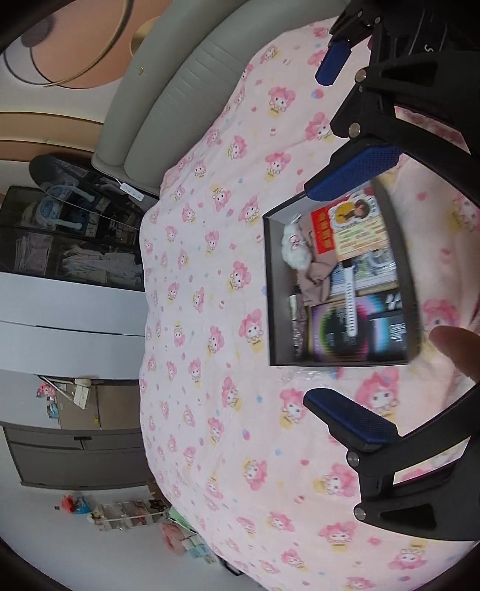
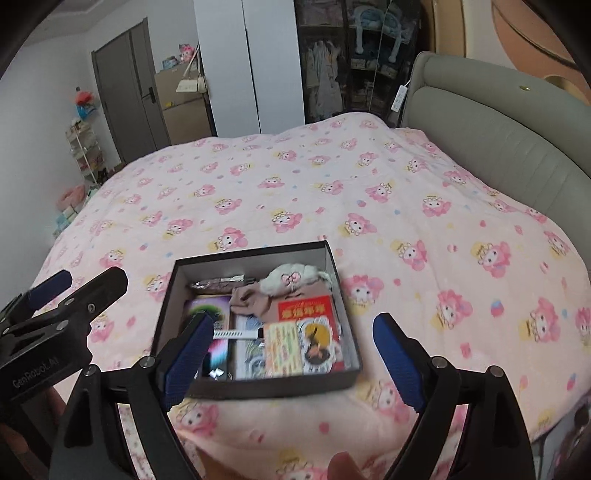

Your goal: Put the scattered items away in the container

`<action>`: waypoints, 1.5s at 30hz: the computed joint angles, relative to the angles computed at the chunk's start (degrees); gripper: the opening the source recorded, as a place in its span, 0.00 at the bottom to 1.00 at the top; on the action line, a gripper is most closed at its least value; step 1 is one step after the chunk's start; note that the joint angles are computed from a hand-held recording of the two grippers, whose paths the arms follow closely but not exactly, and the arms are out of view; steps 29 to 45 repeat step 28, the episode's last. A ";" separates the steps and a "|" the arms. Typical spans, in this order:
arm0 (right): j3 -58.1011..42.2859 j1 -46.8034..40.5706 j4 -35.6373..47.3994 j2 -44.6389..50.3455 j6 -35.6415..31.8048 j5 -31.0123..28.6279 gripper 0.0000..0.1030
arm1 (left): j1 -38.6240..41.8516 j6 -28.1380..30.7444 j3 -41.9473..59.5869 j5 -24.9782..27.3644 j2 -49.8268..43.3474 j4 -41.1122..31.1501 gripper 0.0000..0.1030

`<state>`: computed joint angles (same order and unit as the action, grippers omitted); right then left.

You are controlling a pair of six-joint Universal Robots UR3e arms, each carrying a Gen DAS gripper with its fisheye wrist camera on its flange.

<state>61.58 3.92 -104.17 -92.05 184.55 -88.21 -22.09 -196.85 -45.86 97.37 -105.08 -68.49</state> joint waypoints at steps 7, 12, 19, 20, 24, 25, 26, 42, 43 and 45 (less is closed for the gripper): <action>13.34 -1.84 -2.59 -14.80 3.48 0.80 0.85 | -5.37 -2.43 -15.55 6.41 11.96 4.41 0.99; 18.38 -4.93 -1.51 -21.34 2.86 3.49 0.85 | -8.20 -1.63 -20.31 8.07 15.29 6.62 0.99; 22.72 -2.99 -3.66 -24.83 4.40 -0.68 0.85 | -9.64 -1.68 -24.23 8.04 16.52 8.88 0.99; 23.10 -2.76 -3.79 -24.88 4.33 -0.88 0.85 | -9.80 -1.71 -24.61 8.14 16.52 8.95 0.99; 24.07 -1.76 -4.36 -24.35 4.33 -1.57 0.85 | -9.14 -2.10 -26.33 6.40 17.48 9.12 0.99; 24.20 -1.33 -4.37 -24.05 4.39 -1.92 0.85 | -8.95 -2.28 -26.76 6.11 17.71 9.24 0.99; 24.44 -0.98 -4.35 -23.91 4.43 -2.09 0.85 | -8.74 -2.43 -27.06 5.89 17.89 9.21 0.99; 24.87 -0.61 -4.31 -23.70 4.62 -2.02 0.85 | -8.54 -2.78 -27.76 5.76 18.32 9.17 0.99; 24.87 -0.61 -4.31 -23.70 4.62 -2.02 0.85 | -8.54 -2.78 -27.76 5.76 18.32 9.17 0.99; 24.87 -0.61 -4.31 -23.70 4.62 -2.02 0.85 | -8.54 -2.78 -27.76 5.76 18.32 9.17 0.99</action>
